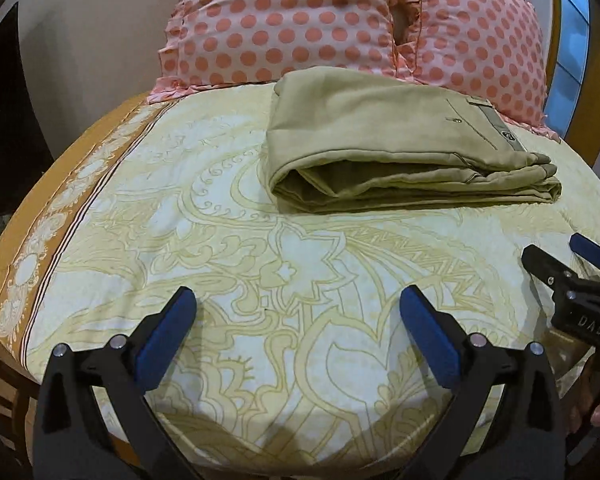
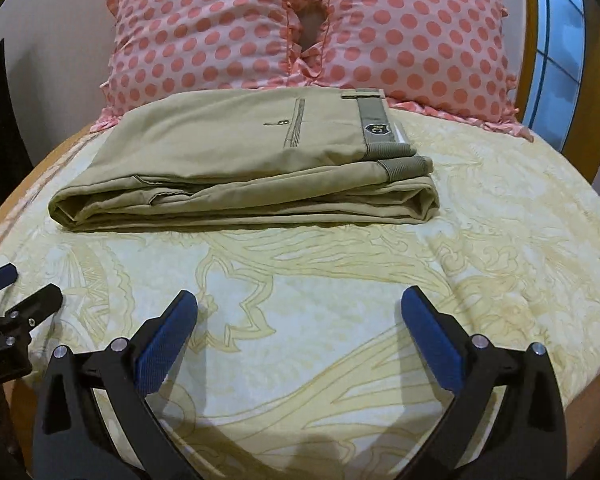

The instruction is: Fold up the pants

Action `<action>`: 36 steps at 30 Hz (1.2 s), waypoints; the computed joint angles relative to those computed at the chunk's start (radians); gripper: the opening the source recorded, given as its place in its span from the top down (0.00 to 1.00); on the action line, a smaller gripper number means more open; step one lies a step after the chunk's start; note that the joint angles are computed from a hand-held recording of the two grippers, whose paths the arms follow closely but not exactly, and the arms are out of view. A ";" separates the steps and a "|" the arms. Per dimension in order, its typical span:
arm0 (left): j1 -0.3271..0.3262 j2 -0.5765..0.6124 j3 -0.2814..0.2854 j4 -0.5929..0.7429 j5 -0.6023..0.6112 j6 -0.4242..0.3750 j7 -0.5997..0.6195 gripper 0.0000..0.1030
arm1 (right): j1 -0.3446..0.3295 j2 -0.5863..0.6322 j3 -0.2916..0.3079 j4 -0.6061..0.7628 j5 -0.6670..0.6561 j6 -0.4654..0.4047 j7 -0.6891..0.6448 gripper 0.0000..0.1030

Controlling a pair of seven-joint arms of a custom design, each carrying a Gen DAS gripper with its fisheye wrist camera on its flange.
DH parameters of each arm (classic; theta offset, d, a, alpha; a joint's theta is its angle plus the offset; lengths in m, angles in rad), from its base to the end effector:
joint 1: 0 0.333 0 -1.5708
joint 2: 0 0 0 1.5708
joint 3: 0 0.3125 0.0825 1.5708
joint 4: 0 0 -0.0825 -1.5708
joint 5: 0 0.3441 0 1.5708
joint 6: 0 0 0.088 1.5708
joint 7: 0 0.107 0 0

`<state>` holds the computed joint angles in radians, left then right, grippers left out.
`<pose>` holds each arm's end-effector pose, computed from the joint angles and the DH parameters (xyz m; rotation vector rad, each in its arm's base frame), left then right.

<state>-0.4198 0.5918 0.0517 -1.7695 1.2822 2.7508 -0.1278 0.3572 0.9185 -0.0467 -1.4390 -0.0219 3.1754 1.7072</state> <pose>0.5860 -0.2720 0.2731 -1.8986 1.5806 -0.6092 0.6987 0.2378 0.2632 -1.8830 1.4919 -0.5936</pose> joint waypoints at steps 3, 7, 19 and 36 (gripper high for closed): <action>-0.025 0.001 0.023 -0.003 0.080 -0.005 -0.089 0.02 | 0.025 0.000 -0.031 -0.024 0.010 0.047 0.020 0.01; -0.009 0.000 0.002 -0.003 0.124 -0.017 -0.124 0.02 | 0.025 0.004 -0.033 -0.024 0.012 0.063 0.015 0.01; 0.017 0.000 -0.029 -0.001 0.142 -0.031 -0.130 0.02 | 0.024 0.003 -0.029 -0.030 0.021 0.073 0.000 0.01; 0.019 0.001 -0.033 0.001 0.144 -0.033 -0.131 0.02 | 0.031 0.005 -0.036 -0.031 0.032 0.083 -0.005 0.01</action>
<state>-0.4007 0.5930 0.0190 -1.7688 1.4260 2.7176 -0.2593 0.3886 0.9237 -0.0828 -1.4699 0.0101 3.2587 1.7018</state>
